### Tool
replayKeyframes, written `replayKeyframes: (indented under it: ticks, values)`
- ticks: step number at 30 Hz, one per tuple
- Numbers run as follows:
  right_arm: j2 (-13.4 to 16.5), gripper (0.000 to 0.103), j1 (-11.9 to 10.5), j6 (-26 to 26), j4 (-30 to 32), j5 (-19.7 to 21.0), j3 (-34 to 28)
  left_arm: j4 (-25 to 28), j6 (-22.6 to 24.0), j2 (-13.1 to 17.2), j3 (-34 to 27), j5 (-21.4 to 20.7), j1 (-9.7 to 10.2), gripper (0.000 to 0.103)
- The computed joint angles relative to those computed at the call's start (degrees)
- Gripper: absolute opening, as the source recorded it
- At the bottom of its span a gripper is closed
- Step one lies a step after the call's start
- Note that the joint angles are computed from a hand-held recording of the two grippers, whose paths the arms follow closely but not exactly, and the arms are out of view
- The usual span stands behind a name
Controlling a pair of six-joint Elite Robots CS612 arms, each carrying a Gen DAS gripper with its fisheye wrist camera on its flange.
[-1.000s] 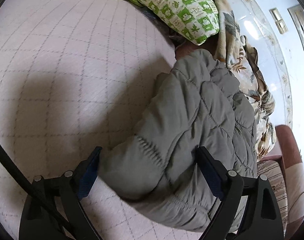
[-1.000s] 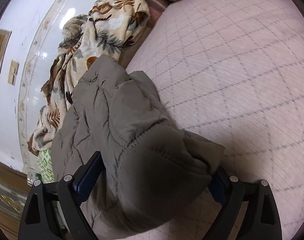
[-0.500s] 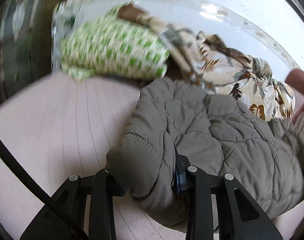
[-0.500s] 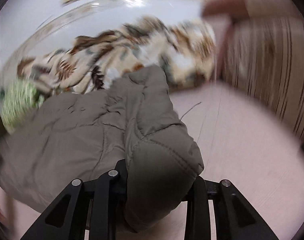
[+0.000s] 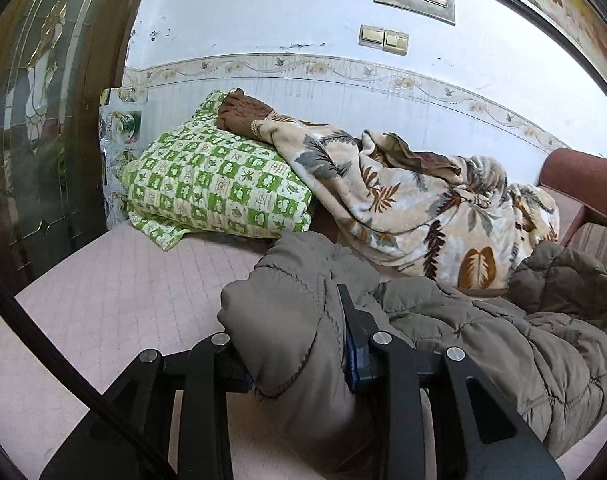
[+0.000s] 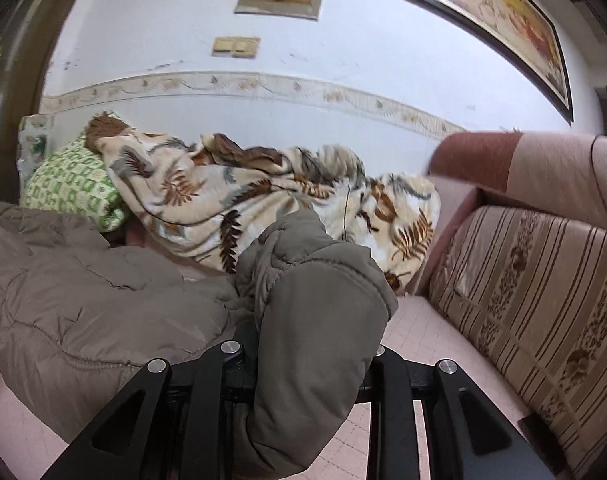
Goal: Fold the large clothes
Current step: 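Lift the held end with both grippers and fold it over the coat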
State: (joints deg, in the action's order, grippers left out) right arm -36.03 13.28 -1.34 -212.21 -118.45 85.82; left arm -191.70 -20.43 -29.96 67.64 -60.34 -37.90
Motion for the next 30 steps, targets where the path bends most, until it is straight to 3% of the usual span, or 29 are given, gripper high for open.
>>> replayKeyframes:
  ticks: [10, 13, 18, 22, 24, 27, 30]
  values:
    - [-4.58, 0.027, 1.65, 2.7, -3.91, 1.01, 10.63, -4.8, -1.16, -6.28, 14.99, 1.48, -2.58, 0.032]
    - [-5.14, 0.027, 1.92, 6.73, -0.98, 1.39, 12.93, -0.65, -4.11, -6.84, 17.86, 1.72, -2.93, 0.033]
    - [-5.91, 0.028, 0.98, 15.0, 6.96, 4.7, 16.17, 6.44, -10.7, -7.21, 20.43, -1.69, -2.48, 0.039]
    - [-6.27, 0.033, -0.55, 22.34, 12.15, 9.89, 17.87, 8.35, -14.18, -7.1, 21.27, -2.55, -2.15, 0.056]
    - [-6.38, 0.046, -1.56, 26.67, 13.59, 12.9, 18.74, 8.82, -14.59, -6.99, 21.41, -2.52, -2.1, 0.062]
    - [-6.67, 0.065, -3.53, 32.6, 12.42, 19.07, 20.91, 8.24, -15.27, -7.43, 22.47, -2.85, -1.98, 0.068]
    - [-7.45, 0.065, -6.19, 38.22, 7.38, 27.91, 24.43, 6.05, -16.54, -8.94, 24.84, -3.54, -1.8, 0.068]
